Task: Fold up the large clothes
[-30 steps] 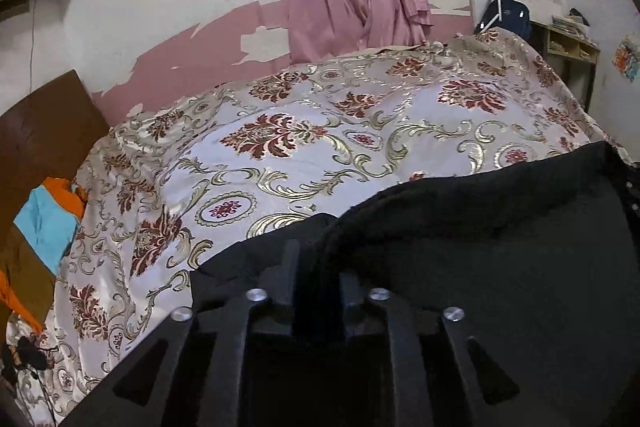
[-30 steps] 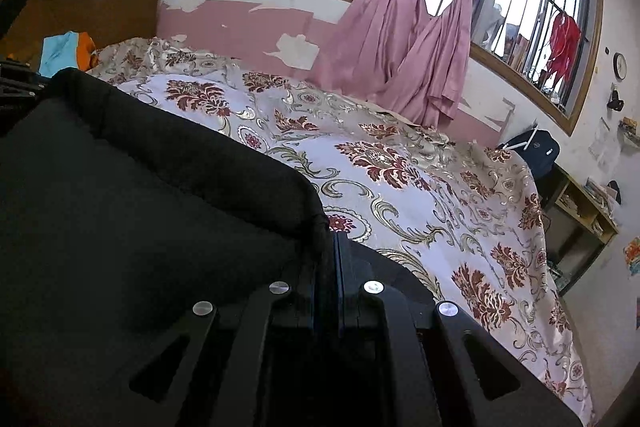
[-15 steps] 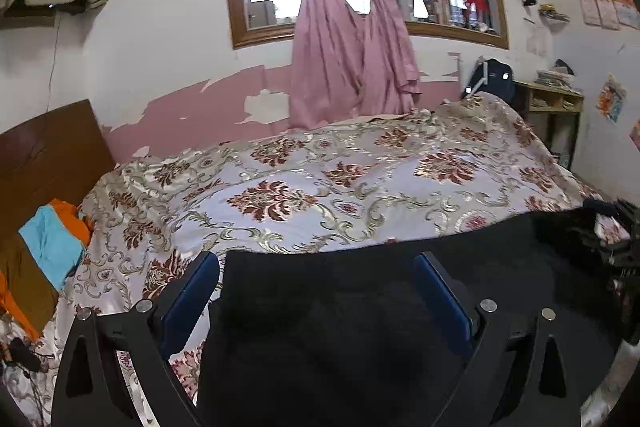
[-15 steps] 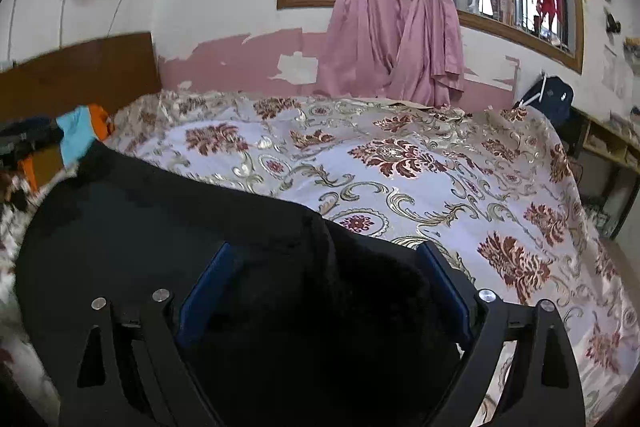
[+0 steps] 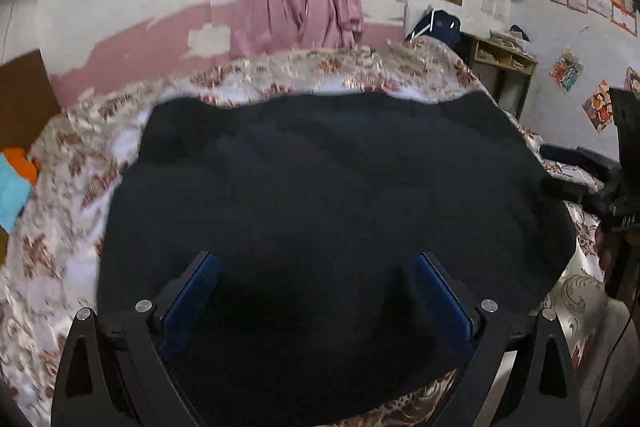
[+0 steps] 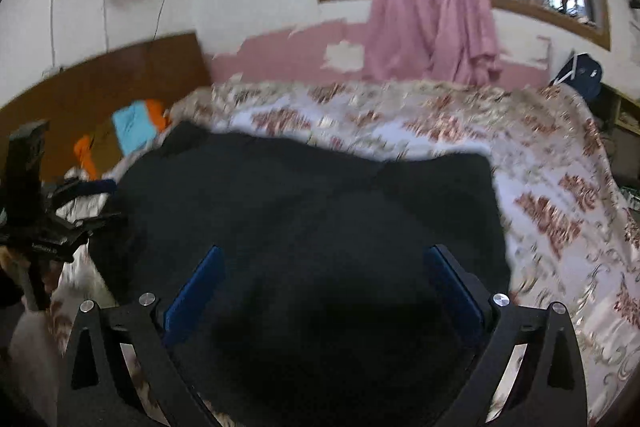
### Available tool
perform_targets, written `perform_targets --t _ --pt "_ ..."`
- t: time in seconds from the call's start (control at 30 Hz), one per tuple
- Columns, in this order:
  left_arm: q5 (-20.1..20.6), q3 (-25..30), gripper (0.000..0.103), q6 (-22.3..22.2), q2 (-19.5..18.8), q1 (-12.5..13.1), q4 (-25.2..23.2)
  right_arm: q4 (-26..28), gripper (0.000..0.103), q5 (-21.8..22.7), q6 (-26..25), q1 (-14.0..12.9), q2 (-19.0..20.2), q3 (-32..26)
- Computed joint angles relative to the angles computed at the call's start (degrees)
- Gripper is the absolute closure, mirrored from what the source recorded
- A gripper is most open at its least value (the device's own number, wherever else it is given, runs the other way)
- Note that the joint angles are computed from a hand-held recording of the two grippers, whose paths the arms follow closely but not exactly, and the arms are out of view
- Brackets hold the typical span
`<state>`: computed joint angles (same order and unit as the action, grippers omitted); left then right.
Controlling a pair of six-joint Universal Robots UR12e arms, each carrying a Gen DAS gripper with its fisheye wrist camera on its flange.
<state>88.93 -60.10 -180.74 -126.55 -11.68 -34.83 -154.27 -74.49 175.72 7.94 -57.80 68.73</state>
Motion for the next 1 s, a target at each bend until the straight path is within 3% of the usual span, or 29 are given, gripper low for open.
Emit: perform_targets --t 0.17,0.4,0.63,0.87,1.0 --pt "-1.96 -0.07 0.004 -2.85 -0.70 0.50 0.43 6.09 0.004 -2.06 -2.74 0.90 1.57 -1.25" --pt "1.73 2.67 0.000 -2.76 -2.78 0.01 0.33 5.01 0.001 -2.27 -3.16 0.98 4.46 -4.59" --pt "6.54 7.04 0.000 -3.93 -5.81 -0.34 -0.11 9.57 0.001 -4.32 -1.31 1.50 10.55 -15.25" --pt "10.65 15.92 0.000 -5.37 -10.43 -0.14 -4.57 18.50 0.001 -6.92 -4.05 2.22 17.21 -28.25" --pt "12.89 21.44 0.000 -5.11 -13.18 -0.03 -8.12 23.01 0.001 -7.44 -1.75 2.16 20.10 -34.21"
